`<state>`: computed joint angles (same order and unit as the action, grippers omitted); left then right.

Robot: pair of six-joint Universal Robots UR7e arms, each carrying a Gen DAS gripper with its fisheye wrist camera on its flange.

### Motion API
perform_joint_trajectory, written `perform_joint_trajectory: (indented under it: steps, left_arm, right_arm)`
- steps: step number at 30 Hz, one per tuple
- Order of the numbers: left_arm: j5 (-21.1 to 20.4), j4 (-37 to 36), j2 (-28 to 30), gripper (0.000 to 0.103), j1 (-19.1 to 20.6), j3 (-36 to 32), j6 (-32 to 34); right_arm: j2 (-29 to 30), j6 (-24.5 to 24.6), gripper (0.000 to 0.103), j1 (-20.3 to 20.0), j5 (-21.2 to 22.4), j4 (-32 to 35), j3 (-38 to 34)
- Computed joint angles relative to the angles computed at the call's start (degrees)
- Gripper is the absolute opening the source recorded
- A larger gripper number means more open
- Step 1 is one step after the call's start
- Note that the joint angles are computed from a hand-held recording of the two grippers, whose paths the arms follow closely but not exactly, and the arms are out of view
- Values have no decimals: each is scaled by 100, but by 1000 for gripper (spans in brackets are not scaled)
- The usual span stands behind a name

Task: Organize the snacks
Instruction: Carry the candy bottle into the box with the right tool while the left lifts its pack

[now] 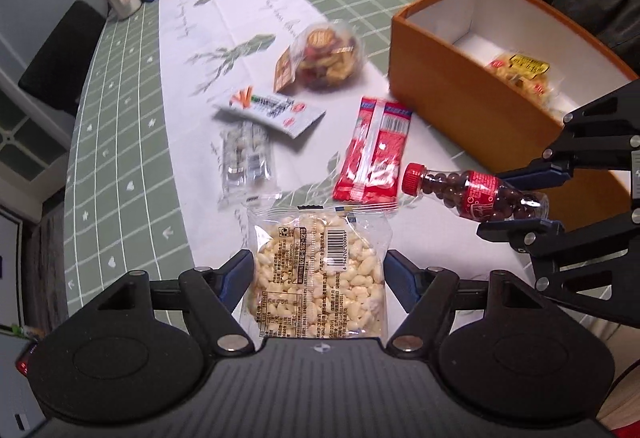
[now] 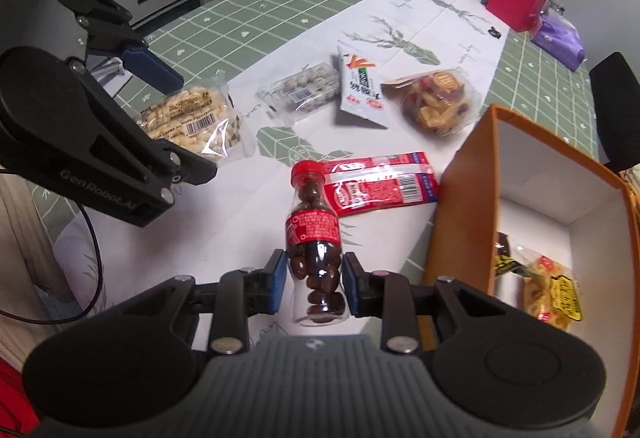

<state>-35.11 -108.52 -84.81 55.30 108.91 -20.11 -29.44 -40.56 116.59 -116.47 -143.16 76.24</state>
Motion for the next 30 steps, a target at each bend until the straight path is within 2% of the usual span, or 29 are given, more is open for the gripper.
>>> perform_joint_trajectory:
  steps: [5, 9, 13, 16, 21, 27, 28, 29, 30]
  left_arm:
    - [38, -222, 196, 80, -189, -220, 291]
    - [34, -664, 425, 78, -303, -402, 677]
    - [11, -1003, 666, 77, -337, -555, 1038]
    - [-15, -944, 796, 76, -267, -600, 1036]
    - [-154, -794, 846, 74, -171, -604, 955]
    - [-264, -1123, 981, 66, -207, -679, 1225]
    - [-342, -1154, 1018, 25, -200, -723, 1283]
    - [-321, -1083, 1085, 11, -203, -795, 1257]
    - [-372, -1141, 1122, 13, -191, -828, 1301]
  right_arm:
    - [-195, -125, 28, 23, -47, -216, 0]
    - [-307, -166, 28, 16, -103, -436, -62]
    - [-370, -25, 28, -47, -159, -474, -142]
    - [-407, 74, 28, -111, -55, -396, -97]
    - [-407, -112, 28, -120, -121, -472, -8]
    - [-457, -1, 28, -196, -266, -542, -112]
    - [-460, 1, 28, -208, -319, -546, -122]
    - [-463, 7, 28, -222, -368, -548, -131]
    - [-467, 18, 28, -238, -413, -551, -137]
